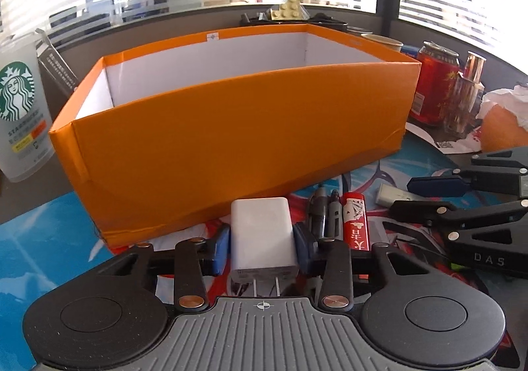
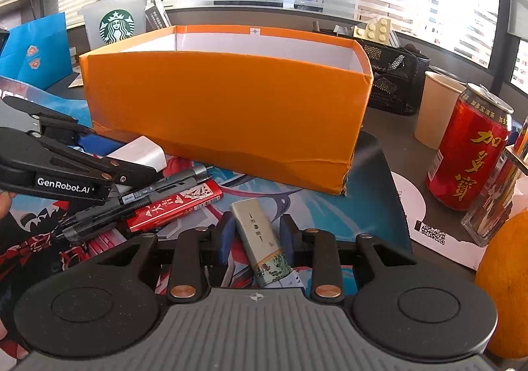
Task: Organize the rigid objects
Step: 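Grasp the green-white tube with the right gripper while the left grasps the white charger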
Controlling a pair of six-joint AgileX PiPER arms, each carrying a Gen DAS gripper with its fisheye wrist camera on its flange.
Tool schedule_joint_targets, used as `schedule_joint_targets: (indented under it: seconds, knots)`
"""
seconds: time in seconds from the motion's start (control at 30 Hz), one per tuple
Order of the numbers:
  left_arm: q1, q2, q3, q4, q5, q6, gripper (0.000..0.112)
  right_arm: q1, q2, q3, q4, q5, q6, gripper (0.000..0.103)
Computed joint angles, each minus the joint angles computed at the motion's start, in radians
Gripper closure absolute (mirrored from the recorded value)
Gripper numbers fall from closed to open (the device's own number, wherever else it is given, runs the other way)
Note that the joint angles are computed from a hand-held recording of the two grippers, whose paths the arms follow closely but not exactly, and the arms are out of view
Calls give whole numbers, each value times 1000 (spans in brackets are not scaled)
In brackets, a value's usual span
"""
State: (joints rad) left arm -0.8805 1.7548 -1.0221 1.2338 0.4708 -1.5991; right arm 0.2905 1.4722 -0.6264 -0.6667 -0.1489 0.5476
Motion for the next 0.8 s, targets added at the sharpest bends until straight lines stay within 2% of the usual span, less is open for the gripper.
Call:
schedule_joint_targets:
  seconds: [0.07,0.23,0.33,0.53,0.67,0.8]
  knots:
    - [-2,-3,9,22,-6,-25,75,16,-2,4,101,3,-98,80]
    - [-5,-11,2,-40,-5,26,75,47,-6,9,286,9,-265,82]
    - [-7,-33,20,-67,-14,27,75,59,-9,11,316,11,-287,82]
    - [-9,-105,89,-82,-41,-16,75,89,-45,34,627,9,-579,82]
    - [-38,-172,134,-28,-11,-84,75,101,-96,48,766,17,-710,82]
    - [-54,-225,151,-13,19,-96,75,127,-125,49,999,24,-941,82]
